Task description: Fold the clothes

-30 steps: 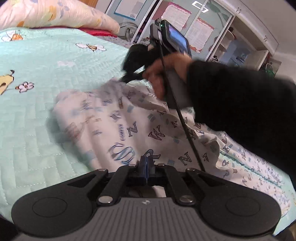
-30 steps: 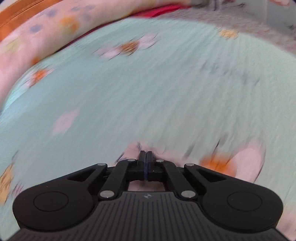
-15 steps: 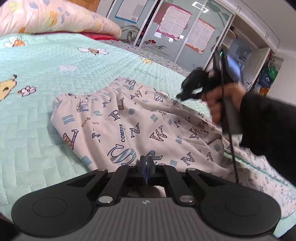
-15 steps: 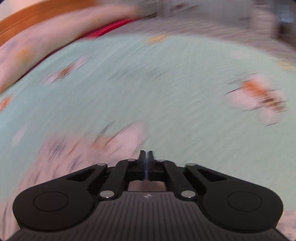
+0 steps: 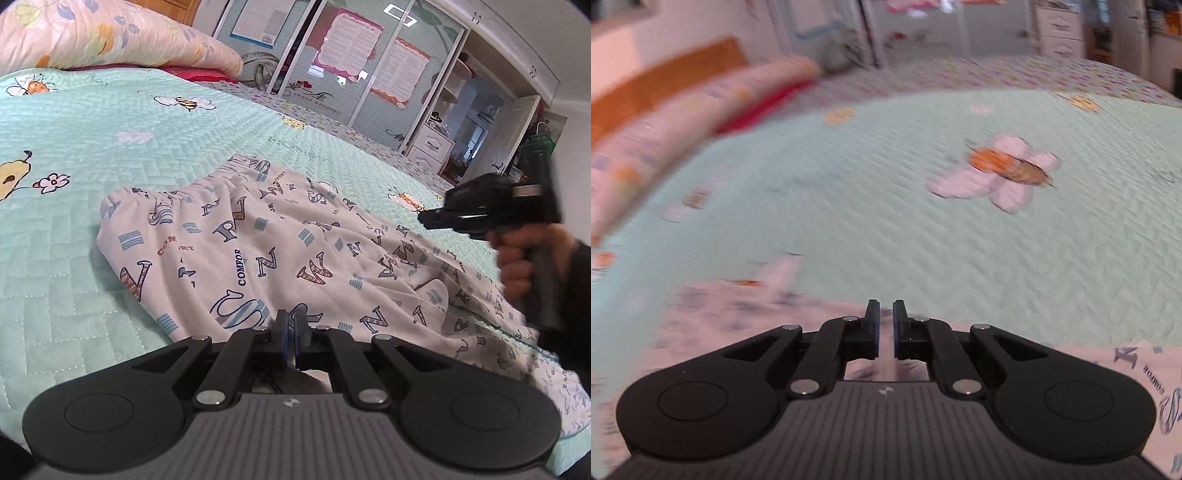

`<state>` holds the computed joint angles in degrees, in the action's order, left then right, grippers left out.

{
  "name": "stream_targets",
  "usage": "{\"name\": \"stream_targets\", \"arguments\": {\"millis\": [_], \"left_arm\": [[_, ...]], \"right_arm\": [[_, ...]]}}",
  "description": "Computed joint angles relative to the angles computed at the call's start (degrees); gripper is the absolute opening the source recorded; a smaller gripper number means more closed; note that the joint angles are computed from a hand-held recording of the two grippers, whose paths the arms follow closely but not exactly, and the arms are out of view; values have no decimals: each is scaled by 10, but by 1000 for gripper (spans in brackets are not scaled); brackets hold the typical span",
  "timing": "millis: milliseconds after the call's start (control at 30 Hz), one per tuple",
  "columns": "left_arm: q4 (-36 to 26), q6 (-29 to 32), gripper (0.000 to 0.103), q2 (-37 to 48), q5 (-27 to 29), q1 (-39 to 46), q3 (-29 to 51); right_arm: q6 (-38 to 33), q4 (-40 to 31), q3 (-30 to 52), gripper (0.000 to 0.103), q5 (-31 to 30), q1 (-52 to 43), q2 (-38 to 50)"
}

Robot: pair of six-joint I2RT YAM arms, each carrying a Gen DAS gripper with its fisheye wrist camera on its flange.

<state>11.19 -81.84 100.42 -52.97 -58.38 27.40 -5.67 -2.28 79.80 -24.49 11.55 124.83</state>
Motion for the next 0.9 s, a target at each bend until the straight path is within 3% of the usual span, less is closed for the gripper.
{"name": "stream_targets", "arguments": {"millis": [67, 133, 167, 233, 267, 367, 433, 567, 700, 900], "left_arm": [[-18, 0, 1, 4, 0, 1, 12], [-51, -3, 1, 11, -5, -3, 32], [-69, -6, 1, 13, -10, -7, 42], [-102, -13, 1, 11, -25, -23, 56], [-109, -8, 1, 9, -42, -35, 60], [-64, 62, 1, 3, -82, -62, 61], [-15, 121, 0, 18, -51, -55, 71], [15, 209, 0, 69, 19, -45, 121], [-1, 214, 2, 103, 31, -48, 146], [-19, 204, 2, 120, 26, -48, 164]], "right_arm": [[-46, -32, -17, 8, 31, 9, -7], [-77, -50, 21, 0, 52, 4, 35], [-54, -51, 56, 0, 37, -10, 60], [16, -50, 86, 0, 83, -17, 60], [34, -39, 78, 6, 110, -17, 45], [-18, -15, -28, 10, 97, -30, -42], [-54, -39, -65, 16, 102, -36, -64], [-38, -20, -25, 12, 86, -58, 2], [-8, -27, 22, 12, 116, -42, 32], [-28, -6, 36, 13, 132, -35, 52]]}}
